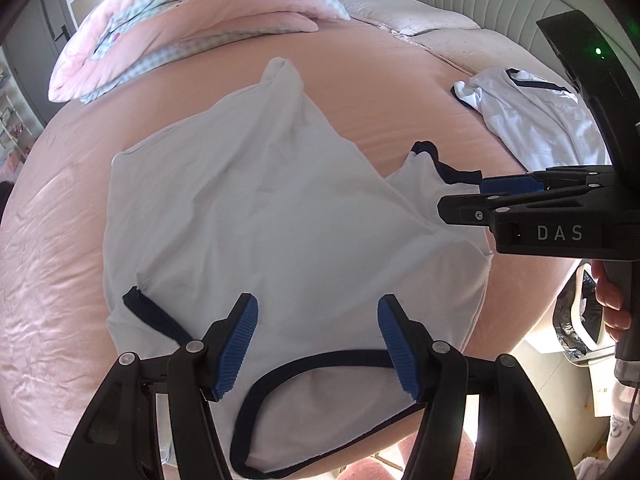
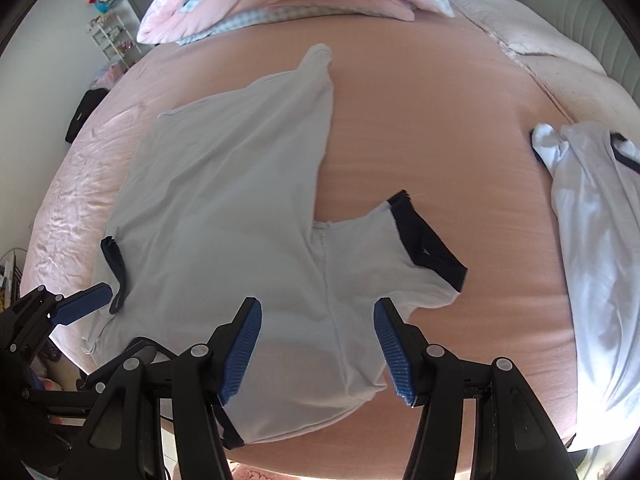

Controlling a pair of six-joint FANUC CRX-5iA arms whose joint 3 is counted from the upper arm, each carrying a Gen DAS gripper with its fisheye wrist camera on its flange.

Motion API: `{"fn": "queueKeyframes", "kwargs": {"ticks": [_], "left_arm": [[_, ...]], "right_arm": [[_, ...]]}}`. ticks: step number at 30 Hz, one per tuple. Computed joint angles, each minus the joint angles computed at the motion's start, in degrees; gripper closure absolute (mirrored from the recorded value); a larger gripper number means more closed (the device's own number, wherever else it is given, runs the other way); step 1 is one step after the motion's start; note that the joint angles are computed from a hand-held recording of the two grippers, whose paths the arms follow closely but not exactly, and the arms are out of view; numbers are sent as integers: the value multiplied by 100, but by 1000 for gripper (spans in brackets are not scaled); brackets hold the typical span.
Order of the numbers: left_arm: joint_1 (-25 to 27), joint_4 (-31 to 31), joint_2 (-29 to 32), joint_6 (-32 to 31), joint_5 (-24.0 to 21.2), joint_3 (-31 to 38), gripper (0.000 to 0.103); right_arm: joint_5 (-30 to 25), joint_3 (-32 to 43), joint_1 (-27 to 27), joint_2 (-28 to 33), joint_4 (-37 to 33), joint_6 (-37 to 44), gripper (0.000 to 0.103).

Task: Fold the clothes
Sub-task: 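Move both open grippers over the shirt toward the other navy-trimmed sleeve, then grasp the navy-trimmed sleeve cuff with the right gripper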

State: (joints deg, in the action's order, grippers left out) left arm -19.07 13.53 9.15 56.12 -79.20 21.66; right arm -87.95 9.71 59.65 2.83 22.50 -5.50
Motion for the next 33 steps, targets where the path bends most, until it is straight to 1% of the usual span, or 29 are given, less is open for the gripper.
{"fn": "queueKeyframes", "kwargs": {"ticks": [5, 9, 12, 14, 17, 24, 26, 30, 33], "left_arm": [[-293, 27, 179, -29, 53, 107, 43], [-584, -213, 430, 162, 122, 367, 43], [-679, -146, 459, 54, 97, 345, 43], [-759, -221, 503, 69, 71, 384, 43], [-874, -261, 554, 63, 110, 382, 43], [-1095, -270, 559, -68, 81, 231, 43], [-1140, -273, 539, -109, 124, 160, 43], [-1238, -364, 446, -206, 417, -1, 43], [-1270, -337, 466, -229, 424, -1, 43]], "right_arm": [[347, -784, 81, -711, -110, -890, 45], [299, -1190, 200, -1095, -76, -1485, 45], [338, -1468, 294, -1353, -40, -1857, 45], [599, -1719, 322, -1541, -19, -2123, 45], [1231, -2156, 345, -1839, 23, -2495, 44], [2216, -2621, 218, -1955, -22, -2757, 44], [2574, -2902, 219, -2067, 194, -3104, 44], [3130, -3430, 260, -2339, 694, -3799, 44], [3504, -3825, 296, -2520, 1154, -4449, 44]]}}
